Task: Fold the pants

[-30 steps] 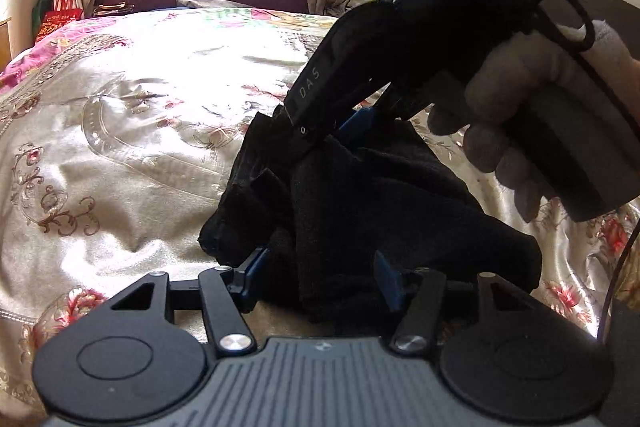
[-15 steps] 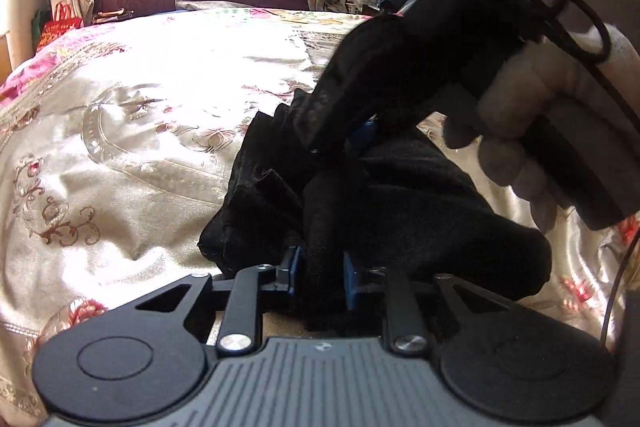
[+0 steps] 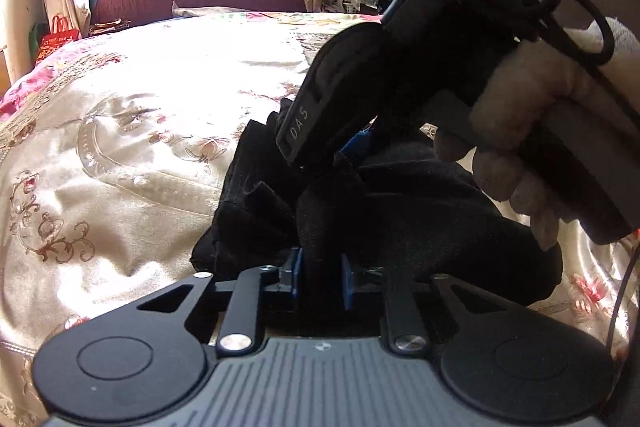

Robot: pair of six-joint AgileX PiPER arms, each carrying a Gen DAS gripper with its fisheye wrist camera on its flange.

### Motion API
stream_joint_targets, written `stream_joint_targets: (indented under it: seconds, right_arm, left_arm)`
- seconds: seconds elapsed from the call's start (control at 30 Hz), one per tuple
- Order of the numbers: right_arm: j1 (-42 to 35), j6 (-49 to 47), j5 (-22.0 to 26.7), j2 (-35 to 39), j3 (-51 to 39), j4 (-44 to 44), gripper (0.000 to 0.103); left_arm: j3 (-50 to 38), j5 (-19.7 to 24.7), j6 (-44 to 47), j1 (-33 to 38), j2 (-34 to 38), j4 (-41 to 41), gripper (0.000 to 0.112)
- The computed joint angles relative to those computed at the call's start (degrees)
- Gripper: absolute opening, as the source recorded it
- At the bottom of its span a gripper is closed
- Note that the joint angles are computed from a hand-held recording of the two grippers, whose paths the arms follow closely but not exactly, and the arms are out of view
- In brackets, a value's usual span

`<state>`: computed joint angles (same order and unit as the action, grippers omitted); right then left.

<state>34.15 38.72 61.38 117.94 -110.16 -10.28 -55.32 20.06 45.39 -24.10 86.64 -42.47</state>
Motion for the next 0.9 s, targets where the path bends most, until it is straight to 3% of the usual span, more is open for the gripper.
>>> stream_joint_targets:
  seconds: [0.1,0.27,0.4,0.57,0.67,0.73,0.8,0.9]
  right_arm:
    - [0.1,0.7,-1.9,-2.3,2.2,0.3,0.018]
    - [-0.2,2.9,-3.6,-7.5,2.1,0.4,0.016]
    - [-0.8,3.5,-4.8,-5.4,-2.3,1.8,0.016]
    - [-0.1,8.5,-5.5,4.7,-8.8,0.7,0.017]
    - [1.5,9.5,-5.5,8.8,-11.9,-1.1,0.021]
    - [1.7,9.4,-5.9,10.4,-13.2,-0.6,0.037]
    - [1.2,7.0,-6.6,10.9,-14.4,2.1,0.055]
    - [2.2,7.0,-9.2,7.8,-12.0,0.1,0.054]
  left_arm:
    - [-0.9,5.0,7.7,4.0,-0.9,-8.6,0.028]
    - [-2.2,7.9,18.2,7.6,-4.5,-17.7,0.028]
    - [-5.1,9.9,17.4,10.6,-2.0,-16.7,0.028]
    - [-7.7,13.0,12.3,15.6,7.2,-17.8,0.028]
    - [-8.5,20.2,13.4,21.5,11.8,-24.1,0.032]
    - [-8.3,21.8,13.9,23.2,13.5,-26.5,0.034]
    - [-6.7,18.5,14.7,21.9,11.2,-25.6,0.037]
    - [-3.2,8.3,15.4,17.5,5.6,-20.3,0.049]
